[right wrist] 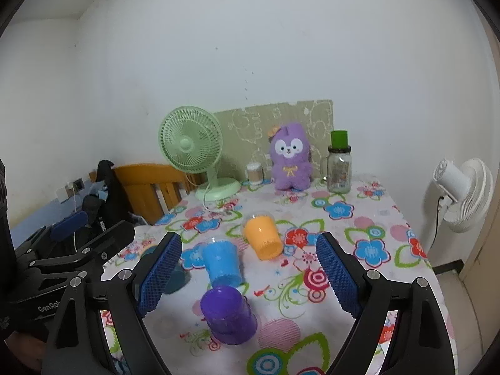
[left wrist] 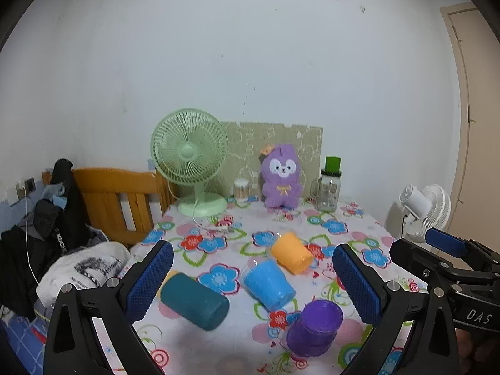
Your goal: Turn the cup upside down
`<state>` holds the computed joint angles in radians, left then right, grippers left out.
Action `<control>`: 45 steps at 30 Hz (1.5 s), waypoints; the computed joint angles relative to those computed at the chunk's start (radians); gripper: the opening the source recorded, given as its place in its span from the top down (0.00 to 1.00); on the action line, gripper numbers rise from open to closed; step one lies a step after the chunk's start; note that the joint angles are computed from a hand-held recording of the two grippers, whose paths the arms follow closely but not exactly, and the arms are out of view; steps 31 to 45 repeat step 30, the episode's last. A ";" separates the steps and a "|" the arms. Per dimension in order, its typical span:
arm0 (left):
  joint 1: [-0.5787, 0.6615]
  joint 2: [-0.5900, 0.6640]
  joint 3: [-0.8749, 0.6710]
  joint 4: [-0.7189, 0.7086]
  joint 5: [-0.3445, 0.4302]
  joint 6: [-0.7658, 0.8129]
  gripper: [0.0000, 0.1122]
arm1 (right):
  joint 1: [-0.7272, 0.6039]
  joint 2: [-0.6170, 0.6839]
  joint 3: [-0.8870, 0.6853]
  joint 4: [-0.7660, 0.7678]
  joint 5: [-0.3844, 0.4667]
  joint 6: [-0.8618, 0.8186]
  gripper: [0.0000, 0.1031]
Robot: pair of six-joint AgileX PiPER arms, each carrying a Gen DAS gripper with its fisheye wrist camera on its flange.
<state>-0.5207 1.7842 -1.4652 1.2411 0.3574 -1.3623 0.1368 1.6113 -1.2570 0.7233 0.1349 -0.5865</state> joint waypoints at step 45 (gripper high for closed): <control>-0.013 -0.039 0.045 0.236 0.020 -0.220 0.08 | 0.009 -0.032 0.030 0.434 -0.041 -0.442 0.12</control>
